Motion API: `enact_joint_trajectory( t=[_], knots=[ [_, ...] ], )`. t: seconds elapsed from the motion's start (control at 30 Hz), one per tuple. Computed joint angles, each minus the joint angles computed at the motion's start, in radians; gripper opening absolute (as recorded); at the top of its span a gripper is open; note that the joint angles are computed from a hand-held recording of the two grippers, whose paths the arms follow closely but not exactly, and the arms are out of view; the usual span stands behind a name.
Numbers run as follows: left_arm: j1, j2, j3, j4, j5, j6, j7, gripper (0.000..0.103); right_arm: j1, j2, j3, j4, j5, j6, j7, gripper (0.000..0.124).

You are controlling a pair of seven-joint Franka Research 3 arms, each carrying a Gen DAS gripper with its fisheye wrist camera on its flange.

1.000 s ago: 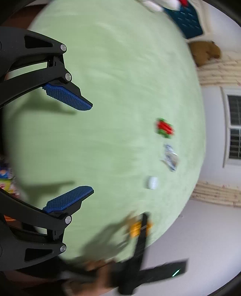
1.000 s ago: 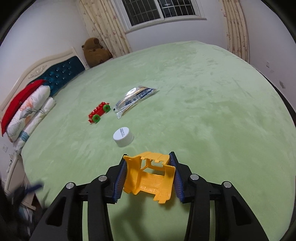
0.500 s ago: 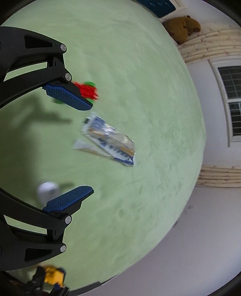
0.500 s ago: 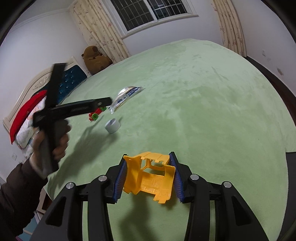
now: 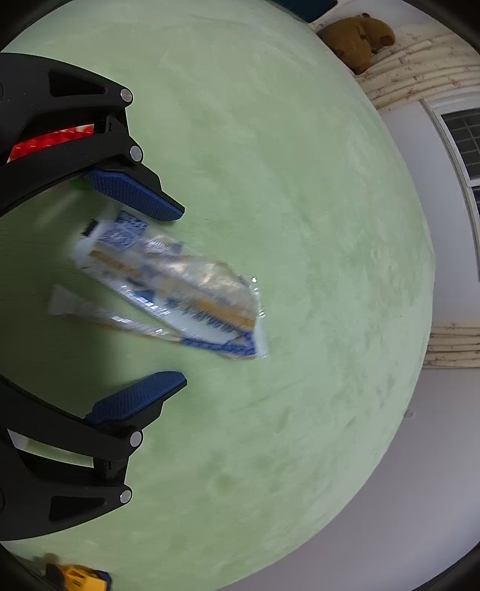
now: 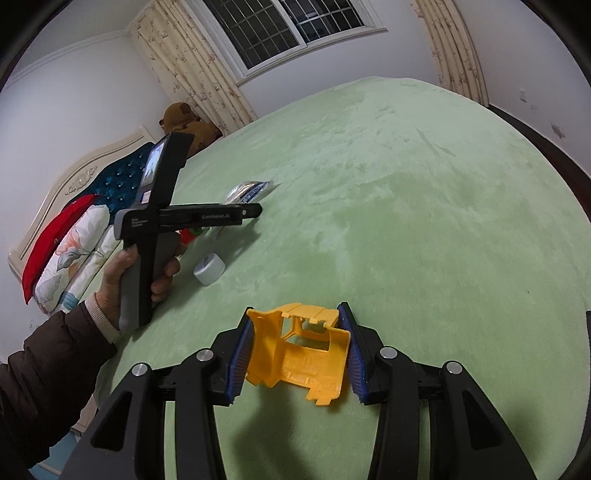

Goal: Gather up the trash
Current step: 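Grasp the clear plastic wrapper with the left tool while the right tool holds the yellow piece, then carry the wrapper and yellow piece over the bucket and open both tools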

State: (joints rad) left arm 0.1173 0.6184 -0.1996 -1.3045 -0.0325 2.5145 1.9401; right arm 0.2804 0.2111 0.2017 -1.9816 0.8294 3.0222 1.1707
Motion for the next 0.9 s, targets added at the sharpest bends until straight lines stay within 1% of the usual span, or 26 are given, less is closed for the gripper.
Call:
enact_joint_trajectory(
  t=[0.03,0.1,0.17,0.2,0.27,0.3,0.37,0.4,0.53,0.77,0.8,0.9],
  knots=[
    [0.001,0.011,-0.002,0.013,-0.005,0.001,-0.003,0.082,0.001,0.001,0.000,0.000,0.000,0.001,0.001,0.044],
    [0.000,0.019,-0.002,0.018,-0.005,0.019,-0.008,0.078,0.002,0.010,-0.001,0.009,-0.006,0.001,0.005,0.044],
    [-0.004,0.025,-0.003,0.022,0.000,0.022,-0.005,0.061,0.000,0.008,0.000,0.008,-0.006,0.000,0.004,0.044],
    [-0.014,0.024,0.007,0.017,0.016,0.032,-0.014,0.050,0.000,0.008,0.000,0.008,-0.006,0.000,0.004,0.044],
    [-0.020,0.010,0.012,-0.010,0.034,0.060,-0.020,0.041,-0.001,0.008,0.001,0.008,-0.006,0.002,0.005,0.044],
    [-0.023,0.004,0.013,-0.019,0.041,0.068,-0.024,0.032,0.002,0.007,-0.002,0.006,-0.012,0.004,0.011,0.044],
    [-0.038,-0.015,0.028,-0.049,0.068,0.092,-0.049,0.021,0.009,0.008,-0.009,0.006,-0.030,0.007,0.028,0.044],
    [-0.042,-0.021,0.032,-0.057,0.078,0.098,-0.060,0.017,0.015,0.004,-0.016,0.002,-0.048,0.011,0.044,0.044],
    [-0.039,-0.074,0.035,-0.127,0.096,0.122,-0.095,0.015,0.016,-0.015,-0.016,-0.020,-0.064,0.021,0.065,0.044],
    [-0.017,-0.228,0.038,-0.309,0.097,0.197,-0.137,0.014,0.032,-0.104,-0.021,-0.099,-0.063,0.046,0.081,0.044],
    [-0.012,-0.251,0.036,-0.335,0.091,0.207,-0.137,0.014,0.038,-0.117,-0.026,-0.111,-0.068,0.049,0.086,0.044],
    [0.024,-0.352,0.008,-0.453,0.015,0.240,-0.089,0.014,0.060,-0.173,-0.035,-0.159,-0.078,0.055,0.092,0.044]
  ],
)
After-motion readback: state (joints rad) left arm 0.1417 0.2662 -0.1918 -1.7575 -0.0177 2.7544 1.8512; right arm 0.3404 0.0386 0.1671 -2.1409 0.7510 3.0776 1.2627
